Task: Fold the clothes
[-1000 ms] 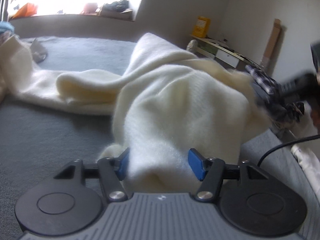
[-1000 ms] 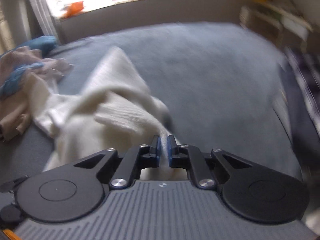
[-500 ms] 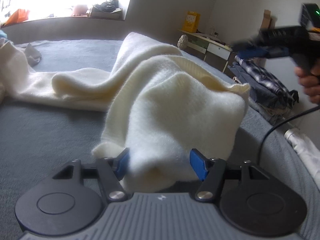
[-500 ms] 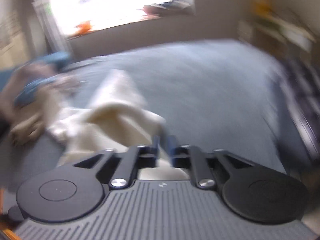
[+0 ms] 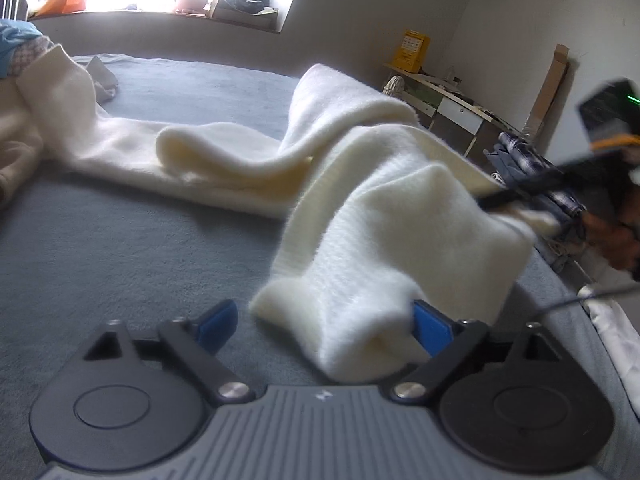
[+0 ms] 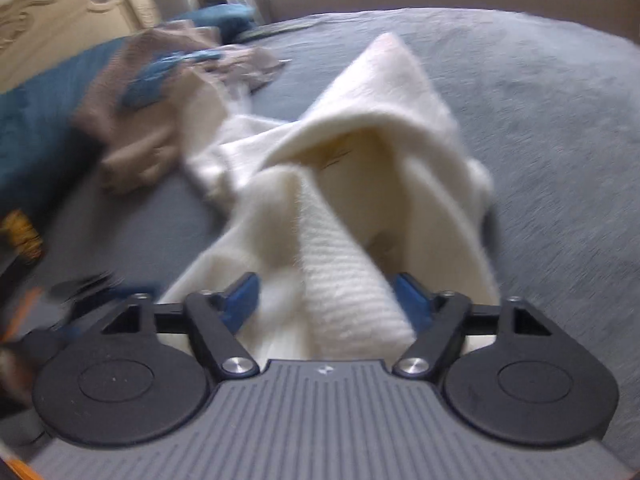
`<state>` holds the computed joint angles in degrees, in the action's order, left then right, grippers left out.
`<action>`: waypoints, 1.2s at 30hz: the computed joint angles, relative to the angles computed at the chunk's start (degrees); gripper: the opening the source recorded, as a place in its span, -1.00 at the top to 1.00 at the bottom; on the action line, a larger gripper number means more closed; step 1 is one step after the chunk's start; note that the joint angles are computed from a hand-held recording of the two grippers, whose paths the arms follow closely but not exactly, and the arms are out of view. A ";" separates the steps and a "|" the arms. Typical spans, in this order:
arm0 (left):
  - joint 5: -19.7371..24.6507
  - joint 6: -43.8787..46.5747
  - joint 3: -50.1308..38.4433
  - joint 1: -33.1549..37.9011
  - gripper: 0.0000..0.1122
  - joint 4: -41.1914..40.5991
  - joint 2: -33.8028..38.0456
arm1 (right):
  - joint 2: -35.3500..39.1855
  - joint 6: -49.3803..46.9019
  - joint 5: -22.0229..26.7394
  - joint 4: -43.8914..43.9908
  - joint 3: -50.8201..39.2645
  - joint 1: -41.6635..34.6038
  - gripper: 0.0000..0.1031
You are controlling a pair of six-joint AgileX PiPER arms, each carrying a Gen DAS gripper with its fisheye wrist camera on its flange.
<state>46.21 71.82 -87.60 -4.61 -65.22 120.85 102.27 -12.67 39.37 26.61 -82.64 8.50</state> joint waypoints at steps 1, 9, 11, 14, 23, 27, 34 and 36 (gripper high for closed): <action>0.22 -0.73 -0.75 -0.25 -0.67 0.02 0.75 | -0.75 -3.96 2.30 2.39 0.46 0.03 -0.09; -0.13 -4.49 -4.02 -2.30 -0.58 -2.03 4.67 | -3.53 -1.96 5.55 -13.64 0.63 9.67 -0.14; -1.38 -4.76 -3.04 -2.79 -0.32 -2.49 3.78 | -2.18 2.77 4.82 -20.66 -0.30 11.77 -0.11; -3.65 -3.82 -0.20 -3.44 0.07 -3.39 1.29 | -2.41 4.21 5.49 -21.01 -0.23 12.63 0.38; 2.01 -2.27 5.54 3.82 0.47 -4.46 -8.99 | -7.90 -8.35 8.32 -1.57 1.26 12.50 0.68; 12.36 -2.06 4.69 12.97 0.47 -0.33 -14.07 | -8.79 -19.12 8.24 16.34 2.15 12.86 0.68; 19.98 -8.06 8.02 21.96 0.43 19.23 -18.36 | 1.80 -28.02 12.62 25.16 -1.11 21.24 0.61; 17.65 -11.74 10.10 21.73 0.31 23.75 -17.51 | 4.63 -23.10 10.73 18.48 -1.93 24.94 0.51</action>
<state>63.86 60.08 -77.50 17.12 -41.47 103.35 106.90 -35.77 50.10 45.09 -84.57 33.44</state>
